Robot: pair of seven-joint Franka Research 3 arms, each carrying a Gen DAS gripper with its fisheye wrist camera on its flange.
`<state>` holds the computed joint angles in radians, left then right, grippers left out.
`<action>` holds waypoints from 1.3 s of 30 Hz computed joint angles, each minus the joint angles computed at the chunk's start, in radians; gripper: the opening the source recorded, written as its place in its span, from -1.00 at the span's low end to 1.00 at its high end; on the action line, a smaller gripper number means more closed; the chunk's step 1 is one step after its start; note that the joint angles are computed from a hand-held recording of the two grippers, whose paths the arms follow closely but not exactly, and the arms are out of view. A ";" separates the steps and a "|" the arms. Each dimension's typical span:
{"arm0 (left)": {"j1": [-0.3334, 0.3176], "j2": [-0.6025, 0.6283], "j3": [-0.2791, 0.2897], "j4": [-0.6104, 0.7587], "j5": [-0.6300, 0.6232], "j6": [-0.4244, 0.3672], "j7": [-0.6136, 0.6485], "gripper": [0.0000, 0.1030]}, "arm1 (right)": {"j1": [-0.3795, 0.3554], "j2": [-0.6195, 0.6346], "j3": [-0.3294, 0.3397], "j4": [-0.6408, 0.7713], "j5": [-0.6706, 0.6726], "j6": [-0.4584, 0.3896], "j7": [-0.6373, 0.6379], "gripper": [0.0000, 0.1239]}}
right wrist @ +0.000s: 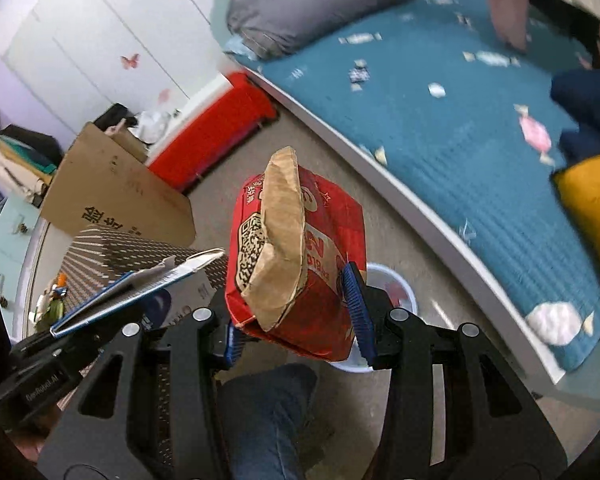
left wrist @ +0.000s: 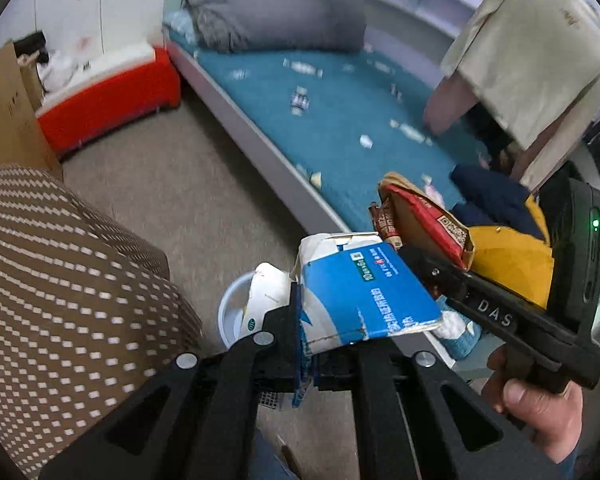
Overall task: Collect trash
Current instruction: 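Carry both items to the white bin and release them inside, then move both open tools back over the polka-dot table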
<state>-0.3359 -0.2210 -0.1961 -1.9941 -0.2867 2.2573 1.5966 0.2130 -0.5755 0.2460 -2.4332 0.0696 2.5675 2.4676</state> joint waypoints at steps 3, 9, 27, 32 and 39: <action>0.007 0.065 -0.012 0.043 0.019 -0.038 -0.046 -0.93 | 0.020 0.037 -0.025 -0.022 0.041 0.022 -0.010 -0.30; 0.023 0.189 -0.041 0.128 0.071 -0.117 -0.128 -0.93 | 0.067 0.123 -0.075 -0.047 0.140 0.075 -0.055 -0.30; 0.022 0.283 -0.075 0.207 0.293 -0.219 -0.269 0.77 | 0.071 0.146 -0.082 -0.154 0.313 0.142 -0.031 0.56; 0.022 0.197 -0.072 0.149 0.244 -0.160 -0.213 0.77 | 0.010 0.057 -0.025 -0.146 0.176 0.071 0.094 0.56; 0.002 0.053 -0.052 0.070 0.186 -0.069 -0.144 0.77 | -0.049 -0.071 0.032 -0.099 0.032 -0.014 0.195 0.56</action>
